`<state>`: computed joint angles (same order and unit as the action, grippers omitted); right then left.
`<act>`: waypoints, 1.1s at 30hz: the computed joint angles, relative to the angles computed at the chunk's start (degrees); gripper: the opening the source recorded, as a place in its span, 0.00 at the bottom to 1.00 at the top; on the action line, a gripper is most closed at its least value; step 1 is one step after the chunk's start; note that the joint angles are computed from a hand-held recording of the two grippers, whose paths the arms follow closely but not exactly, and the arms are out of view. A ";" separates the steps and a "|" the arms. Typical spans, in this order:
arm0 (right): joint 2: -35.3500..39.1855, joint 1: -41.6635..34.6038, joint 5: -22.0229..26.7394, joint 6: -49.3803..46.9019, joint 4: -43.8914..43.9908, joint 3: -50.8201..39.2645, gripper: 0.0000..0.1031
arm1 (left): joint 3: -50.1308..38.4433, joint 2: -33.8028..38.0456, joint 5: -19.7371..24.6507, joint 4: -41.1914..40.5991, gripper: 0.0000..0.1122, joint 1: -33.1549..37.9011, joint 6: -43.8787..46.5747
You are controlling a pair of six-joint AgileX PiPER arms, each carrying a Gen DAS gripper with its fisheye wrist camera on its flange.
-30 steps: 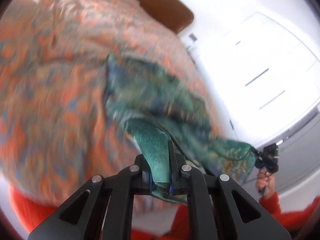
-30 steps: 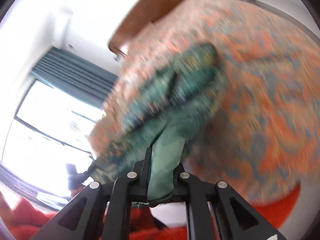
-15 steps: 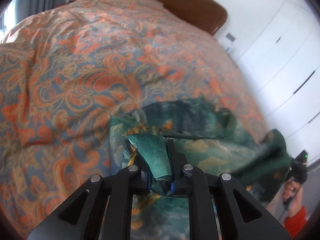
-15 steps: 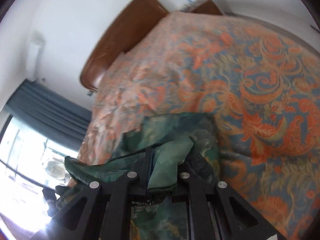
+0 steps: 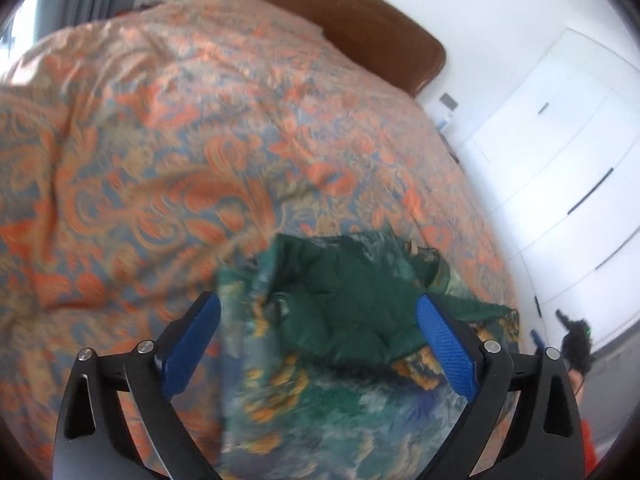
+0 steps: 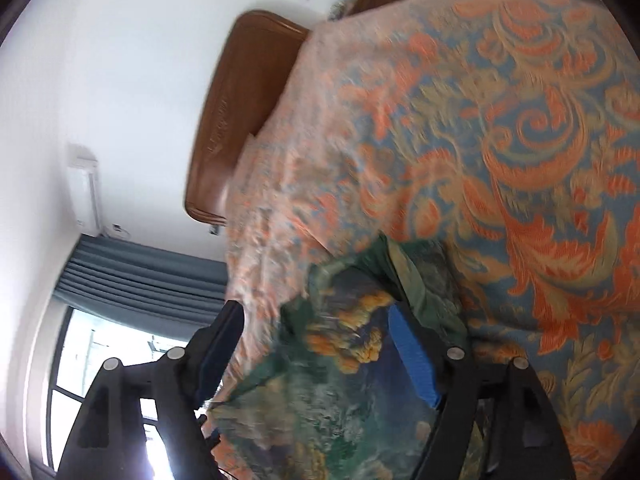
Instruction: Fold large clothes
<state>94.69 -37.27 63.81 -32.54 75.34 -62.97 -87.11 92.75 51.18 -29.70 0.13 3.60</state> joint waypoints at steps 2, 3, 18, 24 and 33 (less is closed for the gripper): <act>-1.86 -1.60 0.88 0.86 -2.95 -2.08 0.76 | 1.51 -0.56 0.57 1.17 0.89 0.49 3.08; -3.14 -0.77 -0.87 2.79 -7.86 -3.78 0.76 | 1.96 0.14 2.11 1.04 0.89 0.64 5.71; -8.40 33.75 -23.34 32.72 -71.44 -4.27 0.12 | -6.48 9.18 0.41 22.23 0.07 -10.73 -9.65; -13.17 34.29 -25.13 38.59 -79.27 -9.84 0.11 | -9.82 6.54 -5.65 24.57 0.07 -10.05 -14.79; -0.17 35.77 -32.49 51.25 -88.40 -15.73 0.11 | -11.95 22.53 -10.93 41.16 0.08 -13.10 -29.62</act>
